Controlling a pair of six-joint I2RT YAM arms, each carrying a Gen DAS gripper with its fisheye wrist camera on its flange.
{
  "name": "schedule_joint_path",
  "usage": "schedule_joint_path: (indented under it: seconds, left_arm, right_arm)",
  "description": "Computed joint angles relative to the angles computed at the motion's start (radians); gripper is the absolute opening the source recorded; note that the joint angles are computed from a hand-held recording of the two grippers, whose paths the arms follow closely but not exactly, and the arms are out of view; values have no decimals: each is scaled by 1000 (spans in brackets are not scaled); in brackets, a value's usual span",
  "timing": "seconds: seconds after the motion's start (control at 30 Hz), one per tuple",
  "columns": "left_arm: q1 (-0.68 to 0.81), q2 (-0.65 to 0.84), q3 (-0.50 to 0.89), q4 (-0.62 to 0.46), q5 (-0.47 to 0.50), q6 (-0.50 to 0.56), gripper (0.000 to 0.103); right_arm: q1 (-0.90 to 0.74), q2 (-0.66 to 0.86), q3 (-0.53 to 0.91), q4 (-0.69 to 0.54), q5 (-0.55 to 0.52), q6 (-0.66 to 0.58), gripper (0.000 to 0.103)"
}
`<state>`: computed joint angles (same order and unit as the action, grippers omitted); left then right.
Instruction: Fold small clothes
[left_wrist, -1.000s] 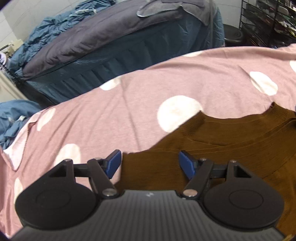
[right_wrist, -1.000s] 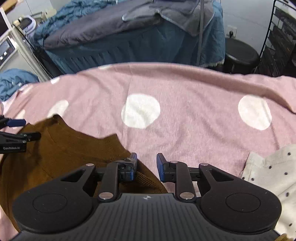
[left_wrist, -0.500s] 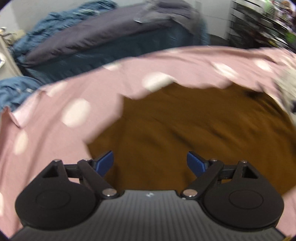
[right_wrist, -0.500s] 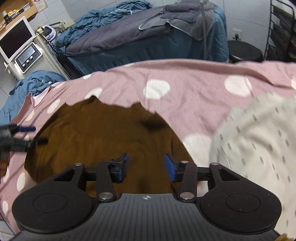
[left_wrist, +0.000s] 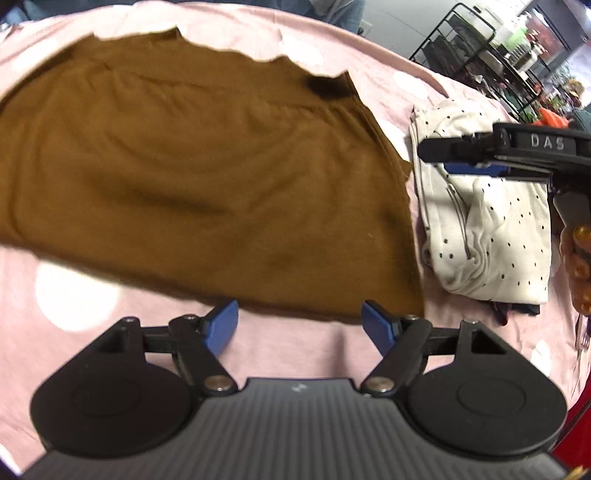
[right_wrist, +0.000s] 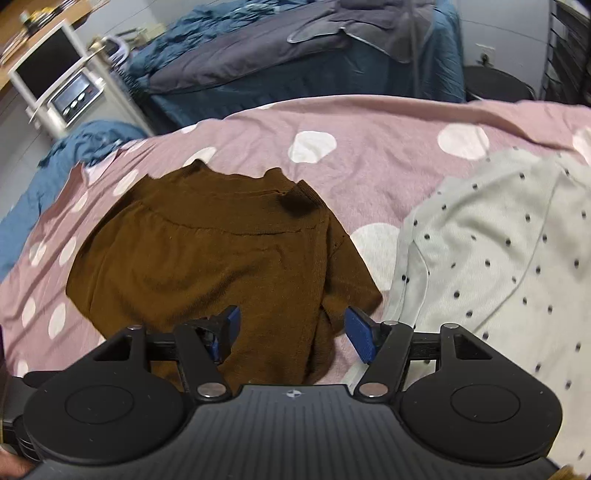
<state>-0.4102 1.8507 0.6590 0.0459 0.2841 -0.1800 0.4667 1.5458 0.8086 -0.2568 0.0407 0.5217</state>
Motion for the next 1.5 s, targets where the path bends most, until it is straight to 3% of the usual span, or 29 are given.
schedule_joint_path:
  seconds: [0.23,0.57,0.87,1.0,1.17,1.27,1.3,1.33,1.37,1.5]
  left_arm:
    - [-68,39,-14,81,-36,-157,74]
    - [-75,71,-38,198,-46,-337,77]
    - [-45,95,-83,332,14,-485,76]
    - [-55,138,-64,387,99,-585,70]
    - [-128,201,-5,404,46,-632,69]
    - [-139,221,44,364,34,-633,37]
    - [-137,230,62,340,38,-658,18]
    - [-129,249,78,342,75,-687,12]
    - [-124,268,92,349,104,-707,12]
    - [-158,269,106,326,61,-685,12]
  right_arm:
    - [-46,39,25,-7,-59,-102,102]
    - [-99,215,178,-36,-110,-276,102]
    - [-183,361,314,-77,-183,-299,102]
    - [-228,391,326,-82,-236,-273,102]
    - [-269,416,333,-108,-302,-296,102]
    - [-281,408,310,-73,-354,-290,102]
    - [-279,411,308,-70,-348,-282,100]
    - [-278,414,307,-63,-349,-281,96]
    - [-281,413,300,-47,-357,-283,85]
    - [-290,432,304,-29,-382,-272,57]
